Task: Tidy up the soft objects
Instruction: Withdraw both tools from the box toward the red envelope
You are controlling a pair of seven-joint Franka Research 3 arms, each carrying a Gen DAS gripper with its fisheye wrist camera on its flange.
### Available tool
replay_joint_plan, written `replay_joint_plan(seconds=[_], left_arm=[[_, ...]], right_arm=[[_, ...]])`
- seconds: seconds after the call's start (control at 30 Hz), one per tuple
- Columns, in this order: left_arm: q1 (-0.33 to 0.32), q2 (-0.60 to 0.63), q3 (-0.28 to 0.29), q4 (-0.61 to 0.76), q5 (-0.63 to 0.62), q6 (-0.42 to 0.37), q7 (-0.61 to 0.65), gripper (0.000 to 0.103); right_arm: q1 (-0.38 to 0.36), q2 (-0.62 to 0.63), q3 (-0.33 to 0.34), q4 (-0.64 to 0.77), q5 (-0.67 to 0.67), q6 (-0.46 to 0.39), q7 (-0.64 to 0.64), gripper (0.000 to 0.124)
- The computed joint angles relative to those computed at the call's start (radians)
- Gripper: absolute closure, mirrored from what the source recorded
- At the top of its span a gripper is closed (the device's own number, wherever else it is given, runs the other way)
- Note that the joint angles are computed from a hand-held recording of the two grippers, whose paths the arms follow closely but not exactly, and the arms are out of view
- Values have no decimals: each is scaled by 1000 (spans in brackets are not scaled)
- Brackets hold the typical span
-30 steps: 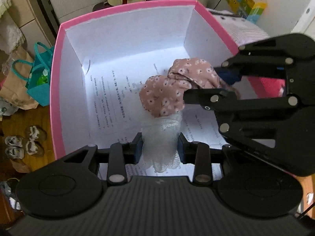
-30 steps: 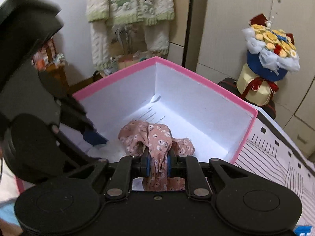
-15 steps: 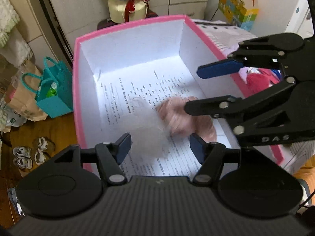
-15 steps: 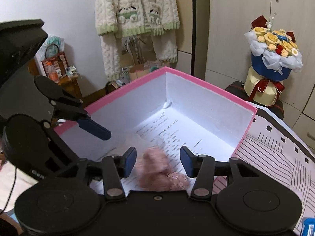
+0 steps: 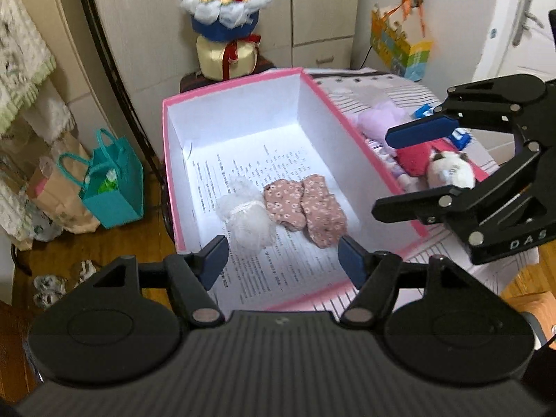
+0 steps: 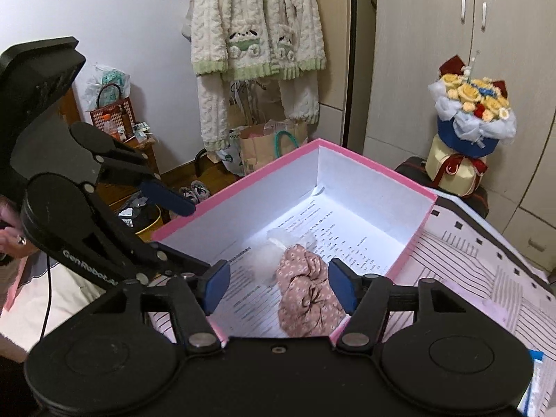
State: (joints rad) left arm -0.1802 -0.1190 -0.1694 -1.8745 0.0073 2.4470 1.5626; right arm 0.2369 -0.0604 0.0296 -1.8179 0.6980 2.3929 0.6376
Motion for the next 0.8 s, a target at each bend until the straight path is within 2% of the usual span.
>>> replay_joint_plan(seconds=[0.13,0.3,0.4,0.47,0.63,0.8], left_arm=[[-20,-104,-4,-109,7,83,-1,33],[-59,-168,-2,-168,2,107,12,30],[-85,-187,-4,-186,-4,106,23,30],[-101,-199,-6,-203,-9,119,22,29],[-146,-209,-11,-235,-26,169,41,22],[-175,-172,-28,-247,-23,234,41,22]], right_arm=[[2,-84,-11,-77,21,7,-24,53],[12,-172,-31,-162,32,20,-44,51],[18,-221,-39,-215,27,40,-53,48],[22,-250,-40,-252,20,64,-49,39],[35,-333,-64,-350,24,124,-79,37],[29,-411,-100,-455,31,184,-94,32]])
